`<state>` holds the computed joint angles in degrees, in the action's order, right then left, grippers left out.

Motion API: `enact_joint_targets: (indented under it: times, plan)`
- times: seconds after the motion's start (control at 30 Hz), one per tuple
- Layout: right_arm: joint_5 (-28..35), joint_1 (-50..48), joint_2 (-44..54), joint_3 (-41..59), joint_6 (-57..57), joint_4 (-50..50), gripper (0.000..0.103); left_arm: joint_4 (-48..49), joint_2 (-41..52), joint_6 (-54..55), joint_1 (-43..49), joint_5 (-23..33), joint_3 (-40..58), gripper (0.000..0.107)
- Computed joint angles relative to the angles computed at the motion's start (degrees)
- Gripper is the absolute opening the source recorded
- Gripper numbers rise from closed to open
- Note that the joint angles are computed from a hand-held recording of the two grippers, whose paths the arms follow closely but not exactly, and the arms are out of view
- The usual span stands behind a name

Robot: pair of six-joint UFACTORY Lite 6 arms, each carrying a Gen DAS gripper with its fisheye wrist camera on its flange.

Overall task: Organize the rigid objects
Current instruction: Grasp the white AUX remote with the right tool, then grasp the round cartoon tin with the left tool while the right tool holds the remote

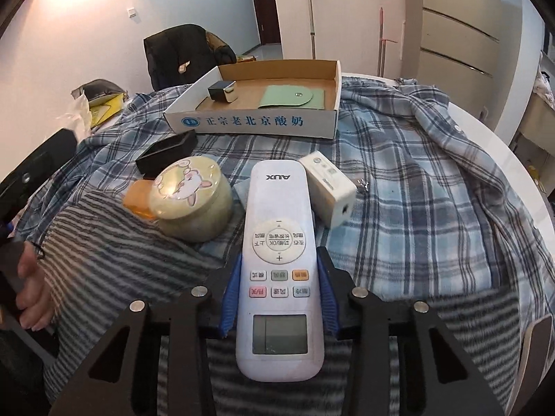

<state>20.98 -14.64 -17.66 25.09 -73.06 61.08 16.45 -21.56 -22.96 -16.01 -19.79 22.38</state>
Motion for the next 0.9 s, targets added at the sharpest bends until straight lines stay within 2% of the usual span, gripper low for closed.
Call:
enact_joint_targets:
  times: [0.2, 0.4, 0.43, 0.47, 0.53, 0.57, 0.63, 0.73, 0.9]
  plan:
    - [5.9, -3.9, -4.7, -3.3, 6.3, -8.2, 0.039, 2.0, -2.2, -0.8, -0.5, 2.0, -0.5, 0.103]
    - [3.1, -2.9, -3.7, -3.6, 2.9, -2.6, 0.048, -8.9, -2.8, 10.1, -3.5, 2.6, -1.1, 0.103]
    - [2.2, -2.2, -2.9, -3.4, 2.3, -1.3, 0.053, -8.6, -3.1, 9.8, -3.4, 2.4, -1.4, 0.103]
    - [1.3, -1.5, -2.1, -3.1, 2.0, -0.4, 0.054, -7.7, -3.2, 8.9, -3.1, 2.3, -1.5, 0.103]
    - [-1.4, 1.1, 0.3, -2.2, 6.0, -2.7, 0.053, -6.8, -3.1, 8.0, -2.8, 2.4, -1.4, 0.103]
    - [-3.7, 2.9, 1.1, -2.0, 10.4, -6.4, 0.042, -6.7, -3.2, 7.9, -2.8, 2.7, -1.4, 0.103]
    - [-6.6, 5.3, -0.6, -3.2, 16.0, -11.3, 0.039, -4.1, -3.2, 5.5, -2.4, 3.1, -1.2, 0.103]
    - [-6.3, 4.2, -4.9, -4.5, 15.2, -10.7, 0.039, 1.8, -2.4, 0.6, -2.1, 4.3, 0.0, 0.103]
    - [-8.1, 1.2, -9.7, -4.6, 12.9, -9.2, 0.039, 20.2, 0.1, -14.8, -1.9, 6.1, 3.8, 0.103]
